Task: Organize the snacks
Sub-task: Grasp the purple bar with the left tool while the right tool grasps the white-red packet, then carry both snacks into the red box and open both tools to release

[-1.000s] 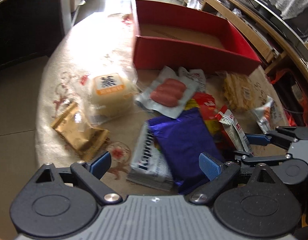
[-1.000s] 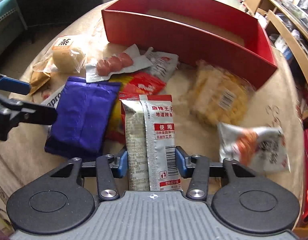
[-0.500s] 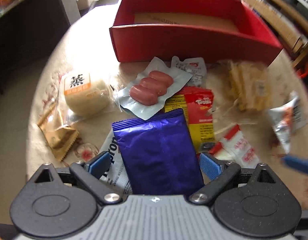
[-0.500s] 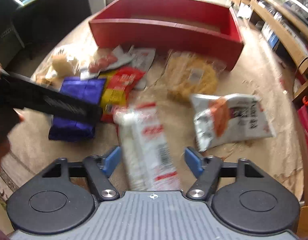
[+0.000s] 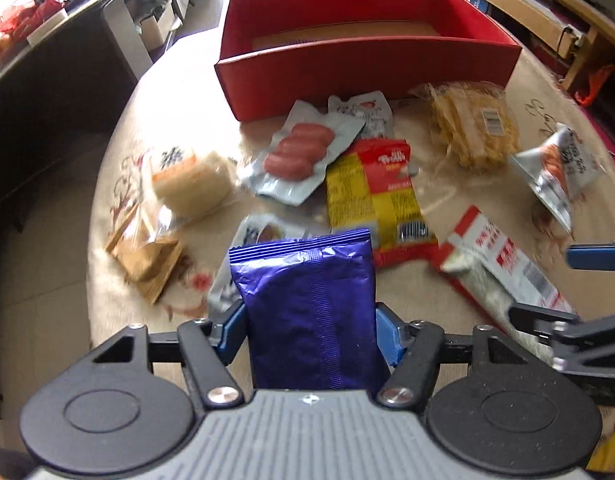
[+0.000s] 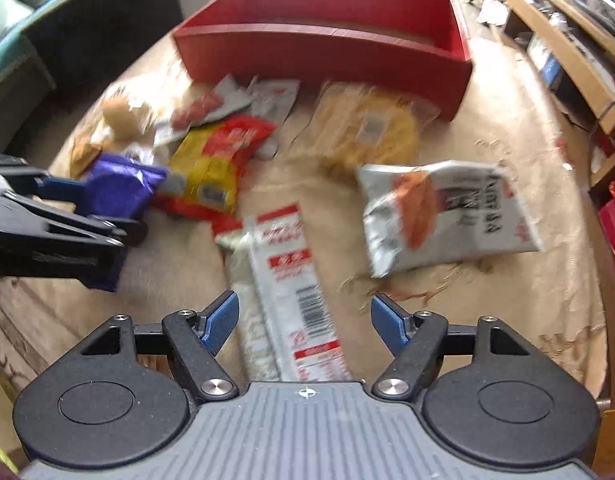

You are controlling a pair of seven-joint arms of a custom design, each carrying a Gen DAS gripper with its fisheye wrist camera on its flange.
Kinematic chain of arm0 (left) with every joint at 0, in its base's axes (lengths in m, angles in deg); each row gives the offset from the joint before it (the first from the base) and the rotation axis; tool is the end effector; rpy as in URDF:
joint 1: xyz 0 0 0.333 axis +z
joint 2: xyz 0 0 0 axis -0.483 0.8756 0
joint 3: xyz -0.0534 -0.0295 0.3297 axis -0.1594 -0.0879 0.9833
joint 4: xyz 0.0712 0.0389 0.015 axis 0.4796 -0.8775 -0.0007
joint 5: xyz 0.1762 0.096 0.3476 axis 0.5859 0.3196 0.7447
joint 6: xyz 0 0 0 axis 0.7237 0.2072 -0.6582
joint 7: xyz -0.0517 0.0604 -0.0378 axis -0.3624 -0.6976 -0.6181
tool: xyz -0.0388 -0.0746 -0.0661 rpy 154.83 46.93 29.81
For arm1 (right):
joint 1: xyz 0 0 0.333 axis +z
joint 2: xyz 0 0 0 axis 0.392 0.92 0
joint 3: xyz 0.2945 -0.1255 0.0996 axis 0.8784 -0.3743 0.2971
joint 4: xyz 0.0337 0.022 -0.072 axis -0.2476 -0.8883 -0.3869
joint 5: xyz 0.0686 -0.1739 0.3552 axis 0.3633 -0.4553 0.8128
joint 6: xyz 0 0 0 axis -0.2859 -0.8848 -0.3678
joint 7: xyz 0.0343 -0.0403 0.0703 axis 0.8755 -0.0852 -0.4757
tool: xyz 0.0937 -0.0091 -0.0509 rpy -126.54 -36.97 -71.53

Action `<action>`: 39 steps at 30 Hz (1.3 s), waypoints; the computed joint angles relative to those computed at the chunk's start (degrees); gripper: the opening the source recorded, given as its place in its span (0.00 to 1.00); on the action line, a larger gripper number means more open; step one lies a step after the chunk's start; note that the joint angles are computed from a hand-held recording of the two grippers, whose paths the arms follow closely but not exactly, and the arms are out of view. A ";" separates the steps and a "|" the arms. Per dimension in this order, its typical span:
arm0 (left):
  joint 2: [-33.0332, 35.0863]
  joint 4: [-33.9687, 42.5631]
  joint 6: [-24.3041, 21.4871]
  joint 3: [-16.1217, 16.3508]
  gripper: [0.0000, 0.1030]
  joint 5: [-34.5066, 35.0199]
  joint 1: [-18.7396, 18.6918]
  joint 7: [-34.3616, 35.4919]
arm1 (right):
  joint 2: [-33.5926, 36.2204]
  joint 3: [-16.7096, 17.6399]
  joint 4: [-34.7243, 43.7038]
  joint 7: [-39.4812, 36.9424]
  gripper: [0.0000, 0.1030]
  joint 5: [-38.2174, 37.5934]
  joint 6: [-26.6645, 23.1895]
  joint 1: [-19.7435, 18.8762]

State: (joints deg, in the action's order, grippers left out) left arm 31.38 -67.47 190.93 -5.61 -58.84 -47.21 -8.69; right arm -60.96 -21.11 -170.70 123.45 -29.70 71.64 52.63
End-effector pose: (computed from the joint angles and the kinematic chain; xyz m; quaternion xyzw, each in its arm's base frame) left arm 0.5677 -0.2741 0.3021 -0.5400 0.8131 -0.1628 0.1441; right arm 0.4788 0.3314 0.3260 -0.7191 0.6595 -0.1383 0.1698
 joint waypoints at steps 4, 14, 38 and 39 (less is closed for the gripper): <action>-2.07 -3.15 1.18 -4.76 0.58 -6.65 4.85 7.36 | 2.89 -0.10 2.89 -1.91 0.86 -1.26 -3.14 1.15; -1.01 -4.96 1.75 -8.84 0.59 -18.30 8.70 21.17 | 3.08 -0.63 5.06 6.73 0.53 -5.06 -8.85 4.24; -8.01 -11.75 8.90 -7.07 0.58 -19.35 7.99 21.17 | -1.82 3.31 4.82 26.18 0.52 -18.74 -15.19 5.37; -7.86 -11.12 9.92 -7.14 0.58 -19.39 8.00 21.51 | -1.71 3.29 5.24 26.42 0.52 -19.23 -15.29 5.21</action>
State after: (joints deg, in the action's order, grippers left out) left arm 23.52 -78.59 200.84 -12.75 -78.23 -39.21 12.83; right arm -62.67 -17.82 -165.46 149.87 -48.93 56.35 57.85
